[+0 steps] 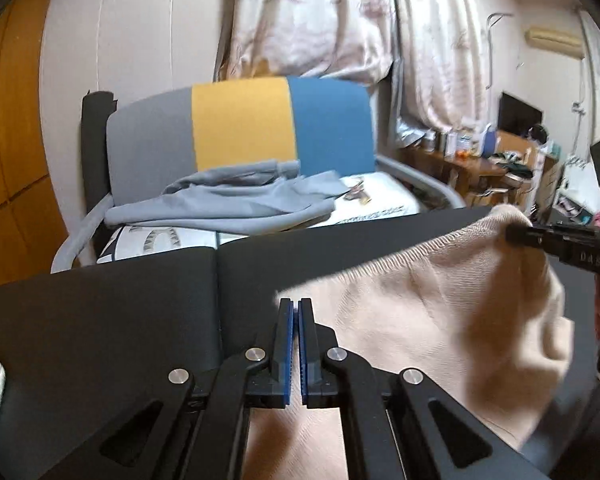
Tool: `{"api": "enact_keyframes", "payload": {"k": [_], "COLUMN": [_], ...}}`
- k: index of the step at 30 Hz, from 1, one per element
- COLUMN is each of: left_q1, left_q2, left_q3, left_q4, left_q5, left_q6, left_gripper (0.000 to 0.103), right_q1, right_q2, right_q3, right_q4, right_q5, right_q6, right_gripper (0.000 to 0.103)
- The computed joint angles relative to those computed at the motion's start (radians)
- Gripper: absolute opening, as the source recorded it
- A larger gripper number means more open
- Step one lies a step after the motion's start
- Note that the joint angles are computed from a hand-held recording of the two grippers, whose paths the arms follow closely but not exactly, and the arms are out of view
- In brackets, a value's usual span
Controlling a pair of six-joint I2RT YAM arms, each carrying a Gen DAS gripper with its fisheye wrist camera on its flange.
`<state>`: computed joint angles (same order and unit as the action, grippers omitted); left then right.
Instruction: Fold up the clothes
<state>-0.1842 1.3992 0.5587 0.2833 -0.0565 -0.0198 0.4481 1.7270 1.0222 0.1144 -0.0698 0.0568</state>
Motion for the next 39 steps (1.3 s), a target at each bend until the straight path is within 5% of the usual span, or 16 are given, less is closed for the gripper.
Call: {"api": "enact_keyframes", "payload": {"k": [6, 15, 18, 20, 23, 25, 33, 39], "left_q1": [-0.078, -0.156, -0.162, -0.150, -0.059, -0.006, -0.021, -0.018], "left_q2": [-0.071, -0.281, -0.518, -0.649, -0.568, -0.427, -0.033, 0.058], "left_q3": [-0.189, -0.478, -0.521, -0.519, -0.455, -0.394, -0.181, -0.171], "left_q4": [0.026, 0.015, -0.128, -0.192, -0.114, -0.031, 0.013, 0.079], "left_q5": [-0.027, -0.075, -0.120, -0.157, -0.109, -0.058, 0.019, 0.015], "left_q6": [-0.085, -0.210, -0.224, -0.217, -0.131, -0.059, 0.181, 0.211], "left_gripper": [0.001, 0.004, 0.017, 0.024, 0.037, 0.039, 0.040, 0.040], "right_q1": [0.105, 0.113, 0.119, 0.102, 0.056, 0.038, 0.078, 0.127], "right_q2": [-0.216, -0.174, -0.236, -0.289, -0.379, -0.403, -0.171, -0.060], "right_q3": [-0.280, -0.558, -0.601, -0.630, -0.669, -0.662, -0.429, -0.390], "right_q4": [0.023, 0.193, 0.216, 0.237, 0.289, 0.291, 0.124, 0.113], "right_q5": [0.050, -0.020, -0.023, -0.049, -0.088, -0.120, -0.104, -0.069], "right_q6": [0.016, 0.259, 0.256, 0.257, 0.282, 0.268, 0.185, 0.157], "right_gripper": [0.009, 0.009, 0.018, 0.038, 0.063, 0.067, 0.066, 0.041]}}
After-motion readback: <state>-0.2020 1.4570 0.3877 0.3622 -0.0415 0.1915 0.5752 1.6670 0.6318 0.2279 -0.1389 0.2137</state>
